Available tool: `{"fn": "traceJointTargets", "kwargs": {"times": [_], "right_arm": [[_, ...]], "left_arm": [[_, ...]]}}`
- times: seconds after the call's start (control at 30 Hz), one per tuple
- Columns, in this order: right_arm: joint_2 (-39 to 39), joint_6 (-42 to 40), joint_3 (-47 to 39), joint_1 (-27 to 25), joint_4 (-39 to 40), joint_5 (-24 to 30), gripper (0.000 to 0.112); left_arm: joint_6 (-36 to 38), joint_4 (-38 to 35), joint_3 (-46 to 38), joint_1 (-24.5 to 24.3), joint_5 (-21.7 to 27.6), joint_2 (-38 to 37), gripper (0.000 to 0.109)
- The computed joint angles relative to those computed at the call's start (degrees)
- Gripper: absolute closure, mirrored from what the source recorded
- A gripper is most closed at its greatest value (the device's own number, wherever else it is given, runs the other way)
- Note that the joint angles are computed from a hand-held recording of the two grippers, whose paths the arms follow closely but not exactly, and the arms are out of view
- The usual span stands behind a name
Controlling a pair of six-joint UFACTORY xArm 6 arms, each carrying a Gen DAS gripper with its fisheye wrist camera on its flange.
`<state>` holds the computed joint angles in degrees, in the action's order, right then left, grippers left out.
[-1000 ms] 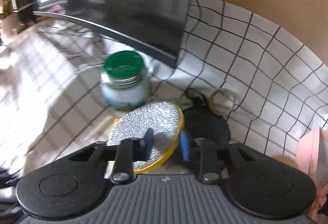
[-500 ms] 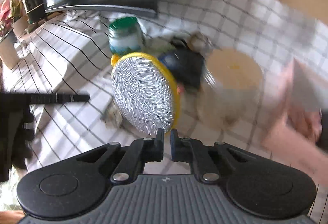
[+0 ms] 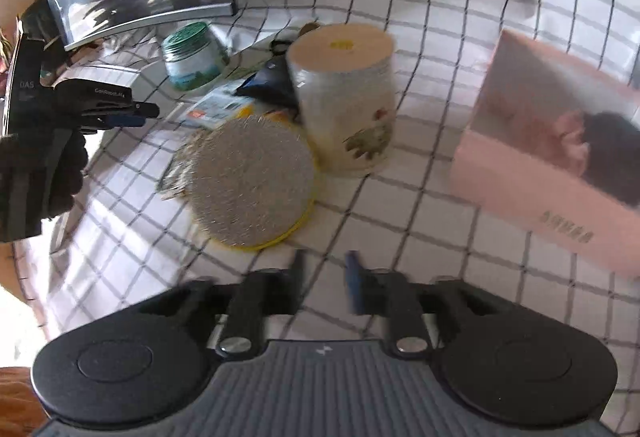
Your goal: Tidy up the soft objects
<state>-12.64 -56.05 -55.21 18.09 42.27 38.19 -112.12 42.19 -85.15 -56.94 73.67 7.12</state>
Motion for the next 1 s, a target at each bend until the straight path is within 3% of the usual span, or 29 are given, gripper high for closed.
{"fn": "traceJointTargets", "kwargs": {"times": [0.03,0.27,0.47,0.73,0.9,1.0], "right_arm": [[0.30,-0.29,-0.03,0.01,0.32,-0.98,0.057],[3.23,3.59,-1.40,0.12,-2.36,-4.92,0.055],[4.25,4.89,-1.75,0.00,-3.28,-5.78,0.051],[4.13,4.22,-1.36,0.21,-2.83,-6.79,0.047],[4.09,4.13,-1.11,0.55,-2.95,-6.89,0.046],[3.24,1.12,-0.07,0.81,0.27,-9.33,0.043]], "left_arm": [[1.51,-0.52,-0.51,0.36,0.15,0.53,0.079],[8.06,-1.47,-1.68,0.59,1.04,1.83,0.079],[11.65,-2.50,-0.24,0.16,-2.13,0.61,0.079],[13.35,-2.74,-3.90,0.63,0.63,3.32,0.079],[21.77,-5.51,-12.58,1.68,6.49,9.02,0.079],[21.35,-6.44,-13.20,1.98,6.86,9.24,0.079]]}}
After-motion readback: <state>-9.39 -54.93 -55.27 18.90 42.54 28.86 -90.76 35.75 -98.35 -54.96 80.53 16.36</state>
